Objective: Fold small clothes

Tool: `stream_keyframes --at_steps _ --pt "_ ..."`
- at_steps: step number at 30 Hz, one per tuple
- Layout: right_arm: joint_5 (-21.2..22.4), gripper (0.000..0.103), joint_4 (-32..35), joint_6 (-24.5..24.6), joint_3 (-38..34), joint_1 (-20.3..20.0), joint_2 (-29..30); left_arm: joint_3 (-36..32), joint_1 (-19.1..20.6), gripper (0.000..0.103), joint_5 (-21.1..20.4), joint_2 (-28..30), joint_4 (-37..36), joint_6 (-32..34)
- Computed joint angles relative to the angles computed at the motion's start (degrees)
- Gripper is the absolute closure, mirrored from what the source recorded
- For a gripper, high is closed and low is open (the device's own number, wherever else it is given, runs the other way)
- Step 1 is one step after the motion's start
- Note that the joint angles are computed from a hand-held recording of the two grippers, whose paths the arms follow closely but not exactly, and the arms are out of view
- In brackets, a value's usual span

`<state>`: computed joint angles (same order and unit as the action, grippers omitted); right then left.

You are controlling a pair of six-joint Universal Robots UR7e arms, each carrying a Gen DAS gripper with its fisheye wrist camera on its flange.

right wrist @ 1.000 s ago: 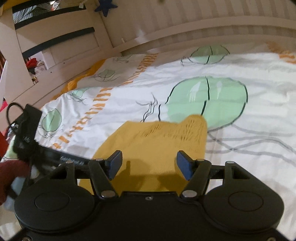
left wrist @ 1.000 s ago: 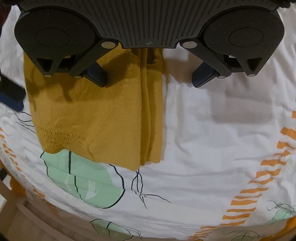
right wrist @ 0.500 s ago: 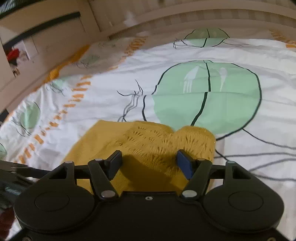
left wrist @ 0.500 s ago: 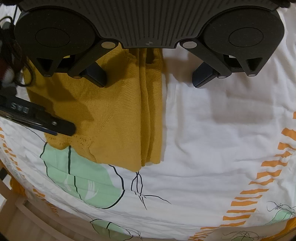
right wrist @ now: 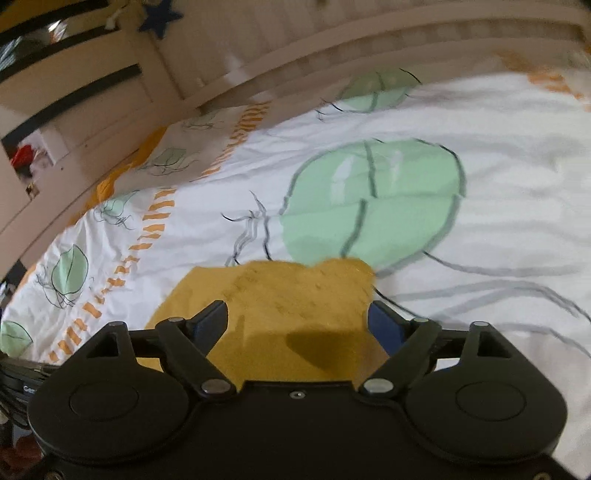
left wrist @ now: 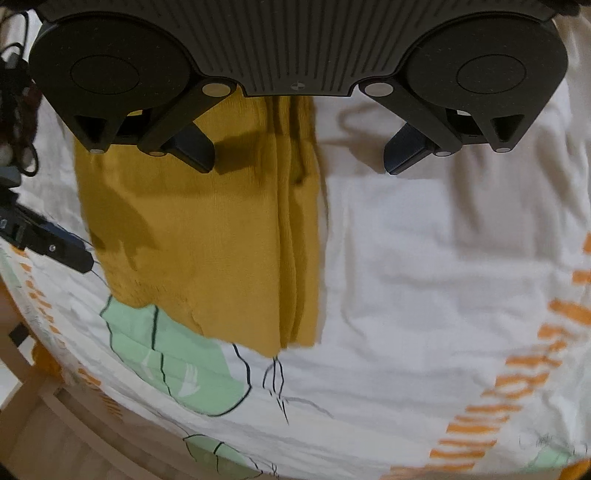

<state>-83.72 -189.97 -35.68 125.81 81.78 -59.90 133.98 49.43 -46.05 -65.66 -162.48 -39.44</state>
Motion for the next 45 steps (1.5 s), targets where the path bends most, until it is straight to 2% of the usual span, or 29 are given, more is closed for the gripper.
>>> stream_keyframes --at_steps 3,6,12,16,21,23,25,26,28,29,31,32,33,34,36,38,40,45 --pt "0.39 0.018 2.22 1.13 0.56 -1.59 -1.42 1.14 0.47 0.004 -2.99 -0.44 -1.80 0.22" --pt "1.37 0.017 5.57 1.76 0.56 -2.81 -2.24 1.20 0.54 0.004 -3.92 0.37 -3.14 1.56" --pt "5.74 0.014 11.00 3.24 -0.79 -4.00 -0.63 -0.08 1.73 0.004 -6.72 3.34 -7.88 4.91" --pt "7.39 0.001 12.18 2.70 -2.26 -3.30 1.76 -0.48 2.41 0.004 -8.00 5.61 -12.72 7.80" --pt "8.66 0.000 12.54 3.19 -3.43 -2.94 3.49 -0.45 3.28 0.004 -10.05 7.52 -18.64 11.56" --pt "9.67 0.000 12.96 3.52 -3.36 -3.42 3.34 0.34 3.95 0.005 -12.11 7.42 -21.88 12.17" --pt "11.29 0.000 13.79 3.55 -2.82 -4.40 2.53 0.80 5.62 0.027 -16.57 7.18 -25.23 12.71" --pt "11.57 0.000 14.20 3.68 -2.62 -4.66 2.17 1.07 6.24 0.030 -17.89 6.79 -25.83 12.12" --pt "11.86 0.000 14.89 3.62 -2.06 -5.02 1.29 1.19 6.65 0.047 -18.14 6.36 -25.64 11.17" --pt "11.98 0.000 15.26 3.44 -1.68 -5.17 0.80 1.30 6.89 0.052 -18.60 6.25 -25.89 10.94" --pt "11.50 0.027 16.56 3.16 -1.58 -4.95 0.19 1.55 8.03 0.069 -21.08 5.70 -26.88 9.98" --pt "10.33 0.060 16.81 3.74 -1.70 -4.54 0.03 1.42 9.23 0.080 -24.38 5.47 -27.34 9.49" --pt "7.95 0.068 15.98 5.25 -1.63 -3.81 -0.13 1.51 10.54 0.086 -28.54 5.67 -28.84 8.10" --pt "7.53 0.068 16.47 6.99 -1.65 -3.69 -0.64 1.93 10.71 0.086 -30.29 6.07 -30.57 6.71" --pt "8.87 0.069 17.43 9.63 -0.87 -4.15 -2.39 2.75 8.63 0.086 -28.94 5.82 -29.97 6.47" --pt "8.04 0.070 18.60 11.15 0.29 -3.82 -4.67 3.86 6.50 0.086 -29.08 5.63 -29.44 5.76" --pt "7.10 0.070 19.78 11.28 2.27 -3.64 -7.73 5.22 4.72 0.086 -30.32 5.52 -29.67 3.99" --pt "3.76 0.070 24.95 10.52 8.29 -4.48 -18.05 10.85 -2.59 0.086 -31.09 5.11 -32.55 -0.67"
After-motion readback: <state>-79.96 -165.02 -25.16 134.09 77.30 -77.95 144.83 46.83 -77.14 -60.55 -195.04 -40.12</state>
